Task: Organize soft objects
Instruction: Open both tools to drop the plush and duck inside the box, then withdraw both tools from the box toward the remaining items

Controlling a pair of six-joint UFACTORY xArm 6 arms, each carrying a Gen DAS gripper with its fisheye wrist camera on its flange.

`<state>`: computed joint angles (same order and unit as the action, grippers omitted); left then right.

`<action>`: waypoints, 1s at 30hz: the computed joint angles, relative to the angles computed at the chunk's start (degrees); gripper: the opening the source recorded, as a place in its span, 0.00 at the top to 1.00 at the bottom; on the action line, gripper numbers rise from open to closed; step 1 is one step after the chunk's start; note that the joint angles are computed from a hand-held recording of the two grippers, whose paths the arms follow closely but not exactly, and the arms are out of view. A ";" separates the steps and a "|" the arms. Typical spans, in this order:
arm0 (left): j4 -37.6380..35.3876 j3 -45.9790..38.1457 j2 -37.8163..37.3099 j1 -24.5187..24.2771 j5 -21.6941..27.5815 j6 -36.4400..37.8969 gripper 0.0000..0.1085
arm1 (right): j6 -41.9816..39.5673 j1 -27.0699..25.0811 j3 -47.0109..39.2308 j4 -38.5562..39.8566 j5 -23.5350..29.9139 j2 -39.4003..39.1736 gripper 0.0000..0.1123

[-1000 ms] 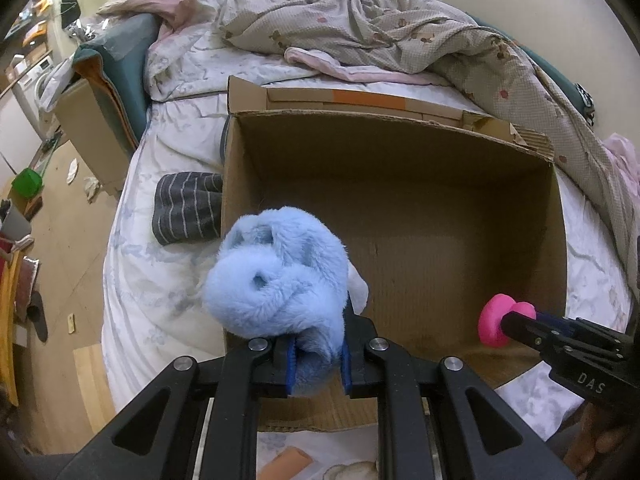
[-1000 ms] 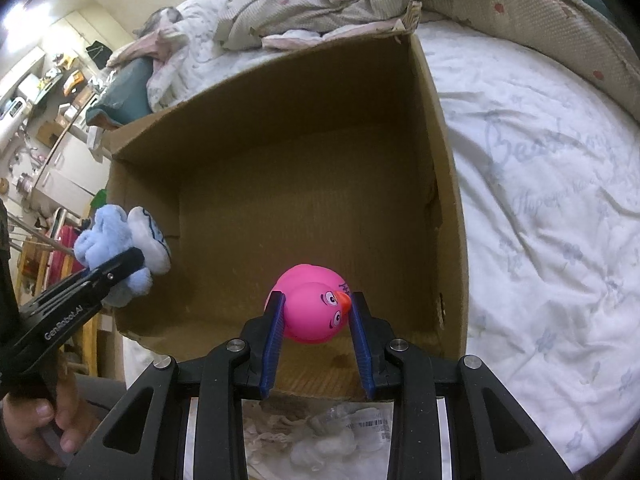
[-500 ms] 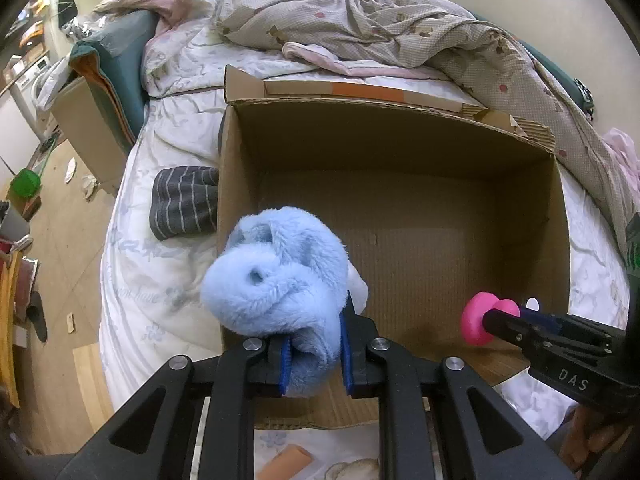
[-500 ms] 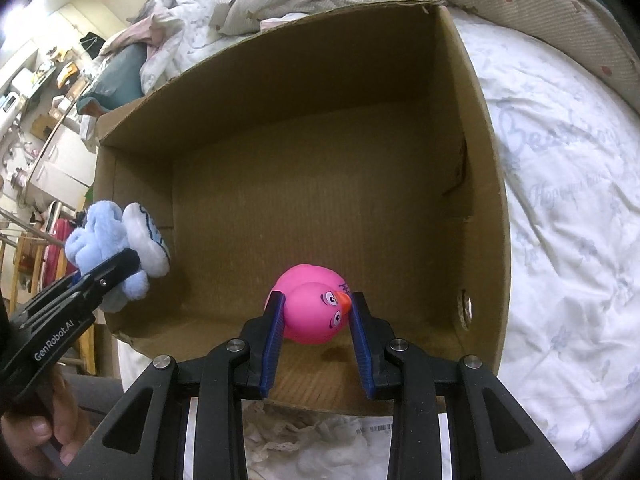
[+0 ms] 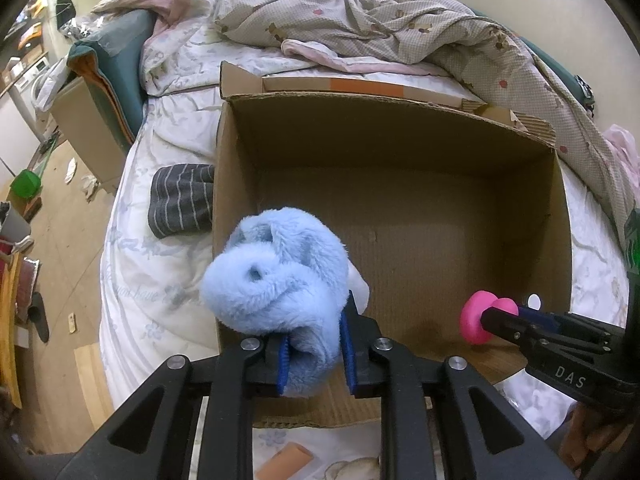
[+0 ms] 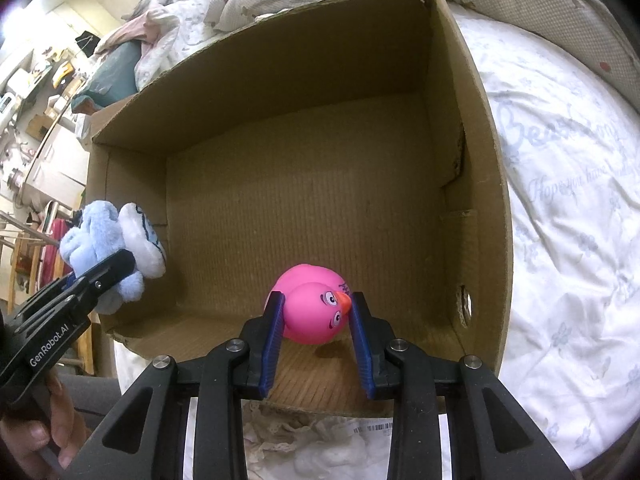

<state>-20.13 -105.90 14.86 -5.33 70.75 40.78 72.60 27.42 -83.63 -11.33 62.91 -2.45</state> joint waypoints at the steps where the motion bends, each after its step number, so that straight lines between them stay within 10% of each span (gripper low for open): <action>1: 0.02 -0.24 0.18 0.00 0.29 -0.08 0.82 | 0.10 0.07 0.46 0.04 0.00 -0.37 0.70; 13: 0.72 0.94 -0.53 -0.10 -0.87 0.42 0.73 | 0.23 0.38 1.26 0.36 -0.13 -0.89 0.70; 17: 0.47 1.05 -0.83 -0.04 -1.48 0.07 0.50 | 0.71 0.39 1.89 0.10 -0.54 -1.34 0.70; 24: -0.47 0.74 -1.13 0.02 -1.75 0.32 0.43 | 2.19 0.37 3.72 -0.94 -2.75 -2.87 0.69; 25: -0.48 0.87 -1.26 -0.02 -1.92 0.41 0.42 | 2.70 0.35 4.11 -1.27 -3.26 -3.27 0.67; 27: -0.43 1.00 -1.43 -0.07 -2.30 0.52 0.42 | 4.32 0.39 5.16 -2.35 -4.49 -4.32 0.30; 30: -0.84 0.81 -1.49 0.16 -2.53 0.23 0.42 | 6.65 0.81 6.07 -5.33 -5.24 -5.92 0.28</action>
